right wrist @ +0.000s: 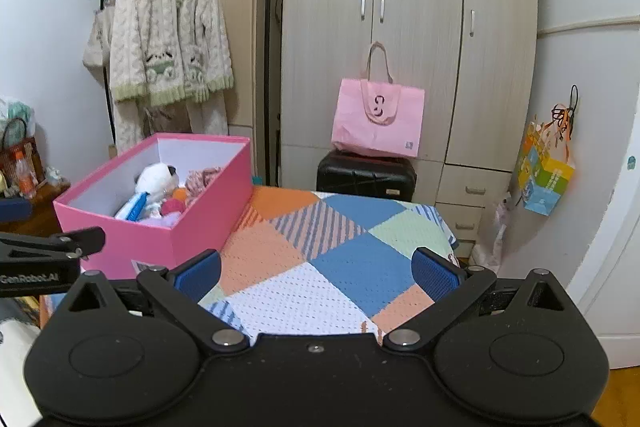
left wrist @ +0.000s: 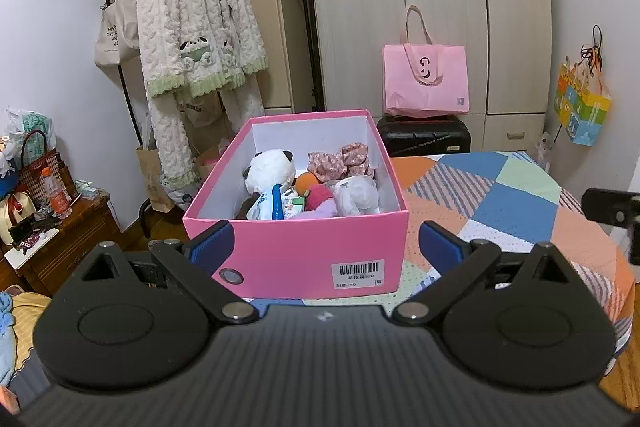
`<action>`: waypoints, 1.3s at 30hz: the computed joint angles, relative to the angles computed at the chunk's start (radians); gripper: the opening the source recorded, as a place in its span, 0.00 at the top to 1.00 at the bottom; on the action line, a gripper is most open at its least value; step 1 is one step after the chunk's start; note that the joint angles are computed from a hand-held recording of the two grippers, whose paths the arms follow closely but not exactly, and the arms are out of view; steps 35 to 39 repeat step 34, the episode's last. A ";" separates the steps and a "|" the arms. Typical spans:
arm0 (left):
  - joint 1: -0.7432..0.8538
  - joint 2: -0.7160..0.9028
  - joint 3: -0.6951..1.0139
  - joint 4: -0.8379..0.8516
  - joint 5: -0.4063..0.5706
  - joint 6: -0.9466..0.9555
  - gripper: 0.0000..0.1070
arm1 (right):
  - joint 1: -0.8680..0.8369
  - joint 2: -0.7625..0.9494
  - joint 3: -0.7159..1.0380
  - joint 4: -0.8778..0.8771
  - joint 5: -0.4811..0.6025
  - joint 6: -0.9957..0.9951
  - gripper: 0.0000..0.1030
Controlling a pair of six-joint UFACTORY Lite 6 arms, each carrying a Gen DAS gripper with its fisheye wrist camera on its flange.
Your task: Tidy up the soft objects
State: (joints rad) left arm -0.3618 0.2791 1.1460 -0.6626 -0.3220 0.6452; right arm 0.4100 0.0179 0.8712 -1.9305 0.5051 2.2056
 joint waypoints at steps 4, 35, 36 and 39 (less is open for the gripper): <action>-0.002 0.004 0.004 -0.016 -0.017 -0.012 0.07 | 0.012 -0.036 -0.039 -0.031 0.022 0.038 0.00; -0.037 0.004 -0.028 -0.091 -0.132 0.036 0.04 | 0.000 0.008 -0.039 -0.023 0.083 0.059 0.00; -0.037 0.004 -0.028 -0.091 -0.132 0.036 0.04 | 0.000 0.008 -0.039 -0.023 0.083 0.059 0.00; -0.037 0.004 -0.028 -0.091 -0.132 0.036 0.04 | 0.000 0.008 -0.039 -0.023 0.083 0.059 0.00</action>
